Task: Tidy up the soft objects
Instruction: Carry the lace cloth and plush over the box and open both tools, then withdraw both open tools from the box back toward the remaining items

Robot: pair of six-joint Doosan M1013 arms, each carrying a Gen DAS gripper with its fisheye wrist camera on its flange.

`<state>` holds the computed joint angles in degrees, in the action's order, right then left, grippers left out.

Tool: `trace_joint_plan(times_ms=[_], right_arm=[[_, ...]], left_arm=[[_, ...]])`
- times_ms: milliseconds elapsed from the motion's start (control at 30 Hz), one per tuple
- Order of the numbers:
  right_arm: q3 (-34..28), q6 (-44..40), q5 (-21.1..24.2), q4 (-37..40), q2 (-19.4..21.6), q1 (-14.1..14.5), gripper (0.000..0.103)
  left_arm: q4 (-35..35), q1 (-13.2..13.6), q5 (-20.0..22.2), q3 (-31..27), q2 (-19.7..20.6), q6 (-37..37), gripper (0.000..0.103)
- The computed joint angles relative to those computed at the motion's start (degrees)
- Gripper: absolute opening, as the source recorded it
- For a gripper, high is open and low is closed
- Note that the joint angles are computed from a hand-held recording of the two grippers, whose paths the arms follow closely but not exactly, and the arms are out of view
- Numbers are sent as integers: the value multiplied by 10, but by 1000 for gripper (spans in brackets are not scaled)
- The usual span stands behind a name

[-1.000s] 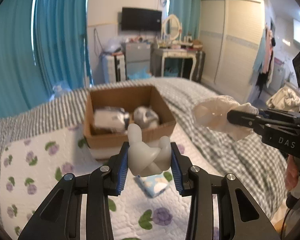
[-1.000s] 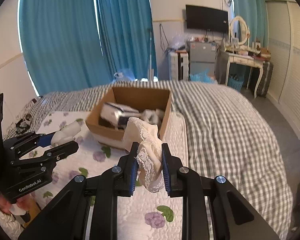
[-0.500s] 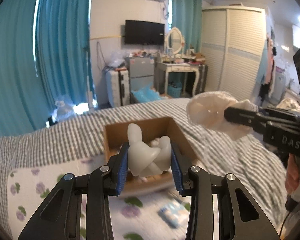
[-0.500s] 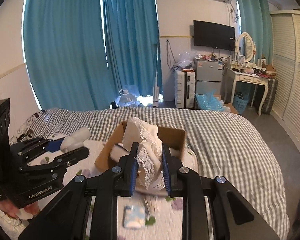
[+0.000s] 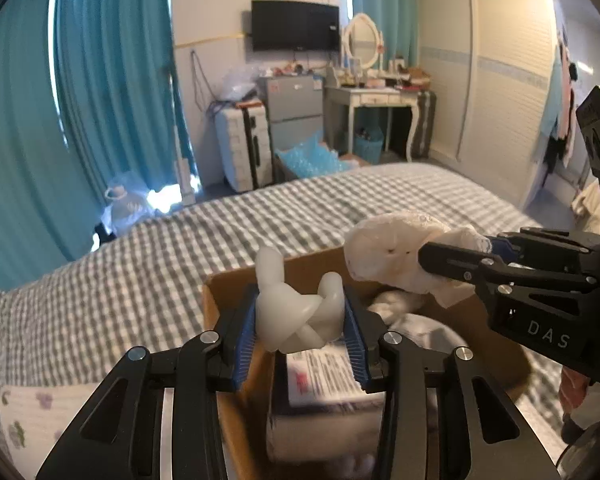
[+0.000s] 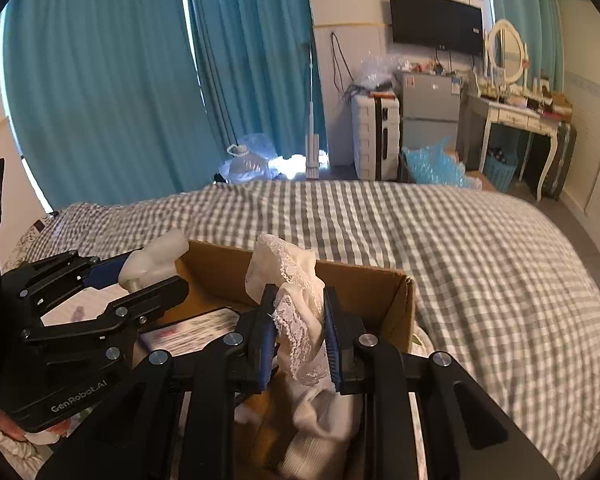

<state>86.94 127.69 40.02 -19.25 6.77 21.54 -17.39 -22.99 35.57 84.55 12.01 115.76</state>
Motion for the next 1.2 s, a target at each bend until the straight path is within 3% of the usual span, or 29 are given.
trace_joint_plan(times_ms=[167,200,233,300,333,433,500,700,833,1000,1067,1133,1200], right_arm=[[24,-16,-39,24,-1,-13,22],[28,-18,-47,32,-3,-16,26],[31,-15,-50,32,-4,-18,32],[39,-2,-61,24,-10,-18,51],[39,2,-64,20,-12,-19,59],[42,17,-60,-7,-23,-17,65],[43,29,-56,-24,-32,-16,73],[37,66,-23,-76,-68,-4,78],[19,79,25,-117,-91,21,80],[-11,101,88,-179,-121,75,85],[-20,110,108,-193,-134,97,89],[-25,123,122,-206,-146,118,93],[-28,139,141,-225,-157,144,94]], left_arm=[[30,-2,-5,-6,11,-34,47],[18,2,-2,-7,11,-34,52],[8,5,-2,-7,10,-36,67],[22,3,-27,0,3,-63,76],[36,1,-47,6,-2,-73,76],[78,-8,-57,3,-7,-103,76],[97,-12,-55,1,-9,-118,77],[128,-24,-58,11,-43,-130,77],[192,-34,-89,25,-78,-186,77],[178,-38,-73,27,-132,-195,77],[240,-50,-80,35,-156,-247,77],[318,-63,-84,48,-184,-316,87],[333,-65,-90,61,-207,-337,88]])
